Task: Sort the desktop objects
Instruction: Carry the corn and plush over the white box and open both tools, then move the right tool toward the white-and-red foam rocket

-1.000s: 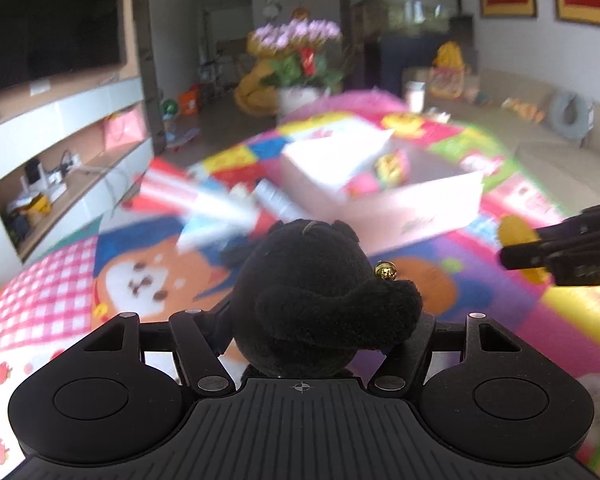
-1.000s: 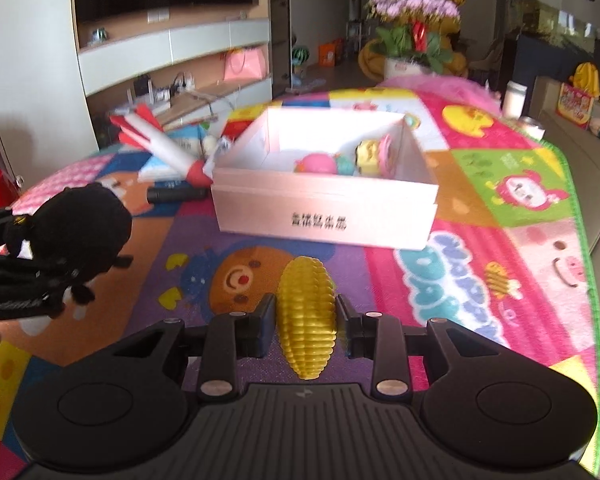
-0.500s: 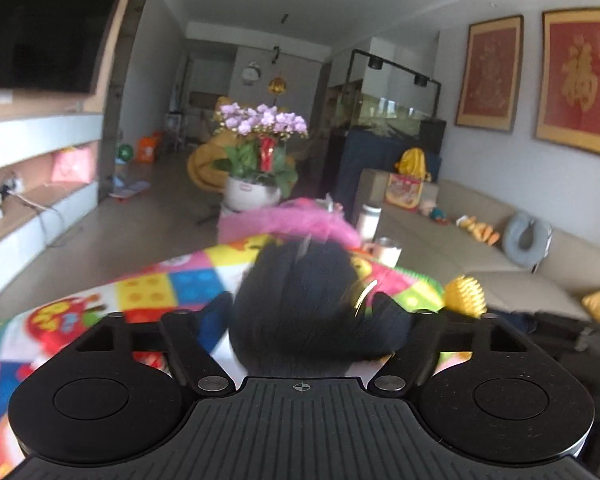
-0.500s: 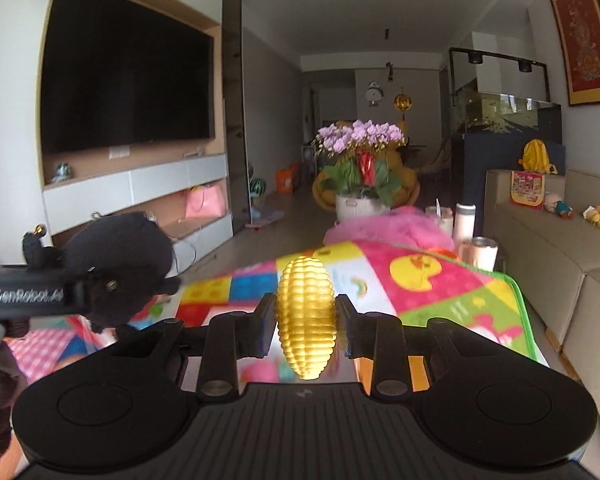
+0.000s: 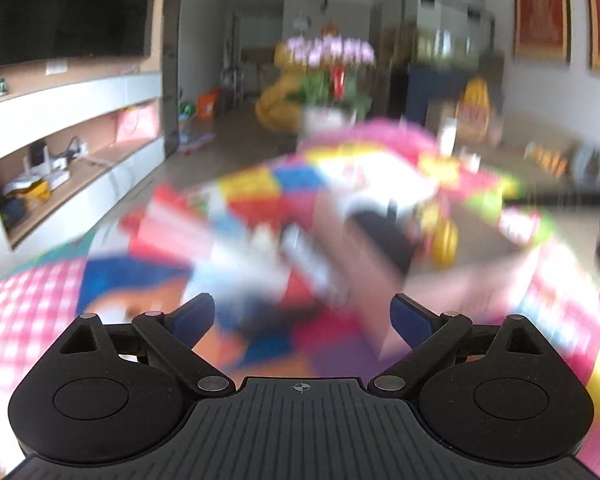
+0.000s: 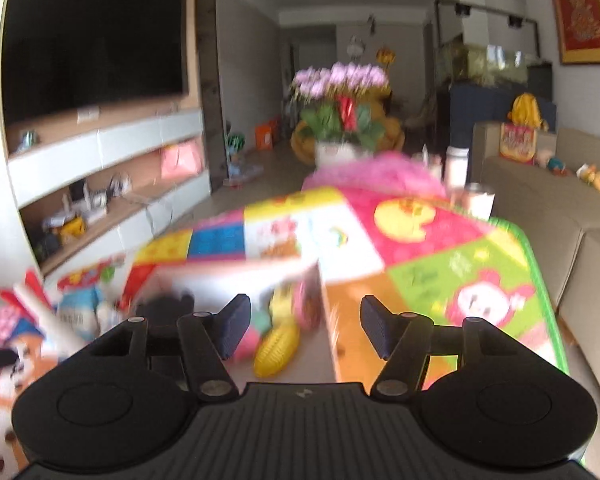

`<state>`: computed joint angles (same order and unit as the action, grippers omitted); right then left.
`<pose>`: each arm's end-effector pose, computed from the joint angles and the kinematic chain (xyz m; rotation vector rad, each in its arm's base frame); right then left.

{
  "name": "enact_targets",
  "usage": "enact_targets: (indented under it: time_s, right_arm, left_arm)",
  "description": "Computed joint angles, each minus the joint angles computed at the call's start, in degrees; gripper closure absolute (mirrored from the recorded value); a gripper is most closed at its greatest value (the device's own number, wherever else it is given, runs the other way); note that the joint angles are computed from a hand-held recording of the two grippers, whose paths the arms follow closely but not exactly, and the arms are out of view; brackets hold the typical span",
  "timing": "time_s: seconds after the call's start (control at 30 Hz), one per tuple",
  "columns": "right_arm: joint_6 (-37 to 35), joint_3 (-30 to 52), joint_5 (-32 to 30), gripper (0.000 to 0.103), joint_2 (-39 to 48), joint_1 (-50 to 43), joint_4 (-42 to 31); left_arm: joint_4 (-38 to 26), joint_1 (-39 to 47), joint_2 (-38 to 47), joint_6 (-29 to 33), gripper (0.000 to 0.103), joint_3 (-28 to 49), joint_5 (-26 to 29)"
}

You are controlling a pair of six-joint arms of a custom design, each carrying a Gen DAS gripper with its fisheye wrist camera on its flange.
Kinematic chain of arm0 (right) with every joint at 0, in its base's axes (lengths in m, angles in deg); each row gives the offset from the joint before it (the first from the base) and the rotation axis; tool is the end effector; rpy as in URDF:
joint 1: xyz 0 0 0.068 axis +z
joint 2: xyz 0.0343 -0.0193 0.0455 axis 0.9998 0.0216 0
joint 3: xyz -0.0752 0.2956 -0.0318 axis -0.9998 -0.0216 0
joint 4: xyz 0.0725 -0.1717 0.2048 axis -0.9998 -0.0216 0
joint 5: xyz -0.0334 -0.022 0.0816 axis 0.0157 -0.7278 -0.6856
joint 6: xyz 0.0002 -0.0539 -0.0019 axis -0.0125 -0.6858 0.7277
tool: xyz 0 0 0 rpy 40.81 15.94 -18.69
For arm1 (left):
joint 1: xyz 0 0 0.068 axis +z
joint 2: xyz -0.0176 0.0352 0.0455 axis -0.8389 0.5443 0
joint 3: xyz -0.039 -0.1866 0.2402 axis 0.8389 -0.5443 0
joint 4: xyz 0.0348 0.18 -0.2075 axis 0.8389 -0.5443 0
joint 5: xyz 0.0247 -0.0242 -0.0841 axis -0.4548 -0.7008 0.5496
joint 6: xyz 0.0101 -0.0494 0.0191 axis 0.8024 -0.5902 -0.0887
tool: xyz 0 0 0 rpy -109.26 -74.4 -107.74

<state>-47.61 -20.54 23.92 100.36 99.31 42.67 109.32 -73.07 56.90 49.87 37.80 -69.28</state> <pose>0.2185 0.0251 0.1022 0.3767 2.0321 -0.1756 0.2931 -0.0937 0.0826 0.5945 2.0647 -0.3545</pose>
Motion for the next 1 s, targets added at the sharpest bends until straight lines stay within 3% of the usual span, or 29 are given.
enact_targets:
  time_s: [0.17, 0.3, 0.4, 0.47, 0.63, 0.8, 0.9, 0.93, 0.97, 1.0]
  right_arm:
    - [-0.6, 2.5, 3.0, 0.041, 0.5, 6.7, -4.8]
    - [-2.3, 6.7, 5.7, 0.04, 1.2, 13.5, -8.6]
    - [-5.8, 13.2, 9.8, 0.041, 5.5, 19.4, -11.9]
    - [-9.7, 18.3, 12.1, 0.056, 9.4, 23.5, -14.5]
    - [-19.2, 33.1, 13.2, 0.058, 21.4, 28.6, -21.1]
    - [-22.4, 46.0, 12.3, 0.054, 30.1, 27.5, -29.1]
    - [-19.7, 52.4, 7.6, 0.05, 32.9, 24.9, -37.9]
    - [-17.9, 53.5, 5.6, 0.052, 33.2, 24.2, -40.4]
    - [-16.2, 53.8, 3.8, 0.064, 33.0, 23.8, -42.2]
    - [-15.3, 52.9, 2.9, 0.066, 32.4, 23.8, -42.0]
  left_arm:
    - [8.1, 2.5, 5.3, 1.6, 0.002, -5.2, -5.1]
    - [8.0, 8.4, 6.4, -2.2, 0.002, -5.8, -3.5]
    - [9.7, 11.7, 7.6, -5.4, 0.002, -6.1, -2.5]
    - [13.4, 13.3, 8.3, -8.0, 0.002, -7.4, -1.1]
    - [19.4, 14.9, 9.1, -13.1, 0.002, -9.2, -1.5]
    - [19.9, 19.1, 8.8, -16.9, 0.002, -9.8, 0.7]
    - [19.2, 21.6, 8.2, -15.6, 0.001, -10.2, 3.2]
    - [19.4, 22.3, 8.1, -14.9, 0.001, -10.5, 3.6]
    - [19.5, 22.9, 7.8, -14.2, 0.001, -10.8, 4.0]
    - [19.1, 23.6, 7.4, -13.4, 0.001, -11.1, 4.6]
